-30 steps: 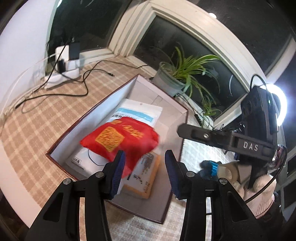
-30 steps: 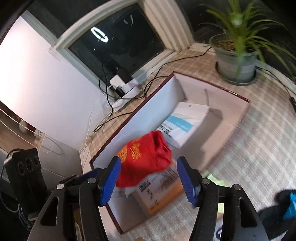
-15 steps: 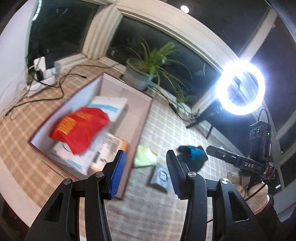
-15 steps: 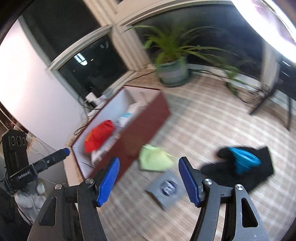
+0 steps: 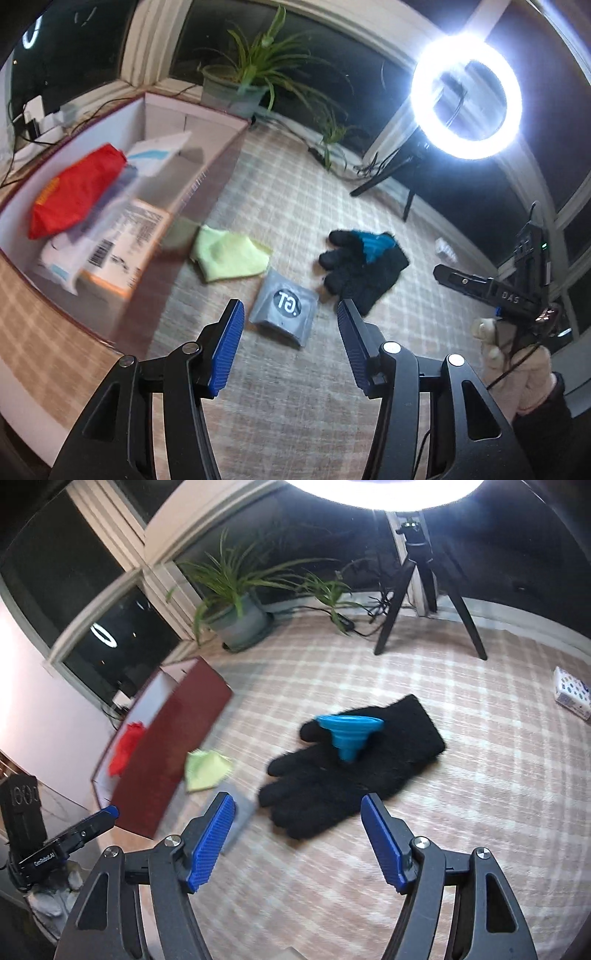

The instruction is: Organize soft objects

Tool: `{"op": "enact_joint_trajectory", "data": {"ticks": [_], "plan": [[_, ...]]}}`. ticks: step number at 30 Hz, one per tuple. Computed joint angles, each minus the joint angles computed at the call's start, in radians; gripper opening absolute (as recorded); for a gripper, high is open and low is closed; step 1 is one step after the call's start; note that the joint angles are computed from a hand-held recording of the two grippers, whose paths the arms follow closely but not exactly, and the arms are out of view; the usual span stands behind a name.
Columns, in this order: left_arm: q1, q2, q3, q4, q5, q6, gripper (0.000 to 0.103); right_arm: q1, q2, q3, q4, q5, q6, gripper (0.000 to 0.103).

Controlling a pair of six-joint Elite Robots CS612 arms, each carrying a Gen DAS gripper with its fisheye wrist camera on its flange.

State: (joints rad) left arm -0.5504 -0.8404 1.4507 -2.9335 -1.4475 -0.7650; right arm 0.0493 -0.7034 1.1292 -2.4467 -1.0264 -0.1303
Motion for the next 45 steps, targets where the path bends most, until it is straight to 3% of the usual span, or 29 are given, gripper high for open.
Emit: {"op": "enact_joint_trajectory", "data": {"ticks": [4,11,22,34,42,45], "plan": [[-0.017,0.037,-0.045,0.052,0.045,-0.017,0.052,0.005,0.022,-0.028,0.025,-0.035,-0.025,0.068],[-0.017,0.087,-0.103,0.106,0.071,-0.109,0.052,0.023,0.084,-0.115,0.075,-0.102,-0.054,0.068],[0.0,0.135,-0.165,0.173,0.089,-0.201,0.052,0.031,0.191,-0.269,0.143,-0.097,-0.004,0.068],[0.005,0.196,-0.286,0.36,0.162,-0.243,0.052,0.046,0.23,-0.332,0.149,-0.14,-0.04,0.067],[0.004,0.231,-0.349,0.412,0.241,-0.242,0.054,0.056,0.245,-0.347,0.117,-0.172,-0.062,0.064],[0.002,0.242,-0.37,0.429,0.269,-0.232,0.043,0.057,0.249,-0.351,0.108,-0.181,-0.071,0.061]]}}
